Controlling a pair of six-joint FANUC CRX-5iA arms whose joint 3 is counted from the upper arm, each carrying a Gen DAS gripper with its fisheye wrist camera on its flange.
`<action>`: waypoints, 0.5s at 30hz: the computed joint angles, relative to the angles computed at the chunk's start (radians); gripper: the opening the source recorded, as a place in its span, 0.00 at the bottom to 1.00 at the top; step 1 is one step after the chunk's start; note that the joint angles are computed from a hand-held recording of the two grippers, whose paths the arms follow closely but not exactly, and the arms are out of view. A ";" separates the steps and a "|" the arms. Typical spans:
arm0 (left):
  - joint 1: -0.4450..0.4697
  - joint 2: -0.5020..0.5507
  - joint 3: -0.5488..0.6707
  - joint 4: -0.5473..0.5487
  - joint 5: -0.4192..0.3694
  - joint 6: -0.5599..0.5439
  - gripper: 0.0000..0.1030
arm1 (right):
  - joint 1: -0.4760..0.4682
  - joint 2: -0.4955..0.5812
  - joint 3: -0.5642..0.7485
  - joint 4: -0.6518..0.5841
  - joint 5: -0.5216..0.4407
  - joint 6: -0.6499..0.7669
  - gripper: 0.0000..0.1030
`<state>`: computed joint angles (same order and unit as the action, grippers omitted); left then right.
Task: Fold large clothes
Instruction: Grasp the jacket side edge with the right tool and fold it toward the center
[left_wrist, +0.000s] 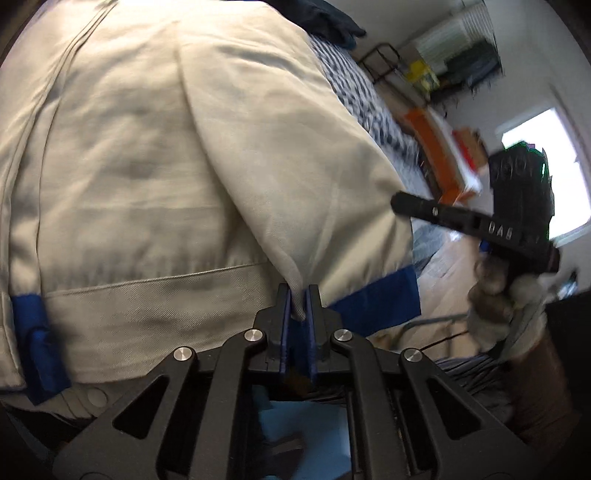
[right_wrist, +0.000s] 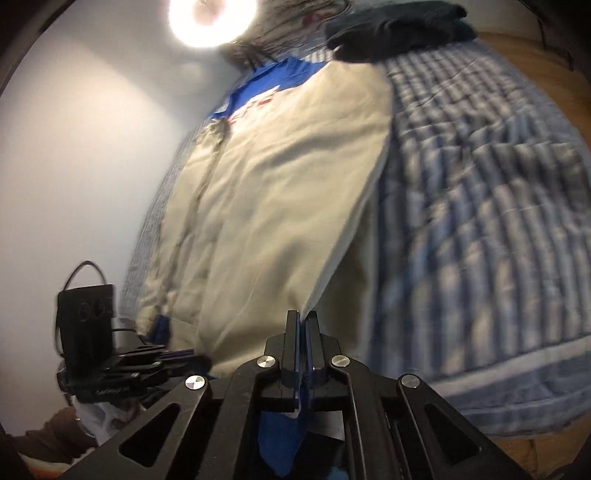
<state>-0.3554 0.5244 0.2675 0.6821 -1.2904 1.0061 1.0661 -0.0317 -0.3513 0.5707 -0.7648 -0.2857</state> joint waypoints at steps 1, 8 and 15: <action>-0.003 -0.003 0.005 -0.015 0.000 -0.009 0.06 | -0.004 0.003 -0.003 -0.012 0.016 0.009 0.00; 0.035 -0.086 -0.038 0.022 0.082 -0.099 0.10 | 0.013 -0.047 -0.109 0.069 0.068 -0.151 0.52; -0.023 -0.028 0.034 0.006 0.200 -0.049 0.10 | -0.022 -0.086 -0.243 0.195 0.277 -0.358 0.51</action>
<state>-0.3788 0.4961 0.3011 0.6879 -1.0905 0.9568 1.0439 -0.1181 -0.5938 0.7659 -0.4874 -0.6442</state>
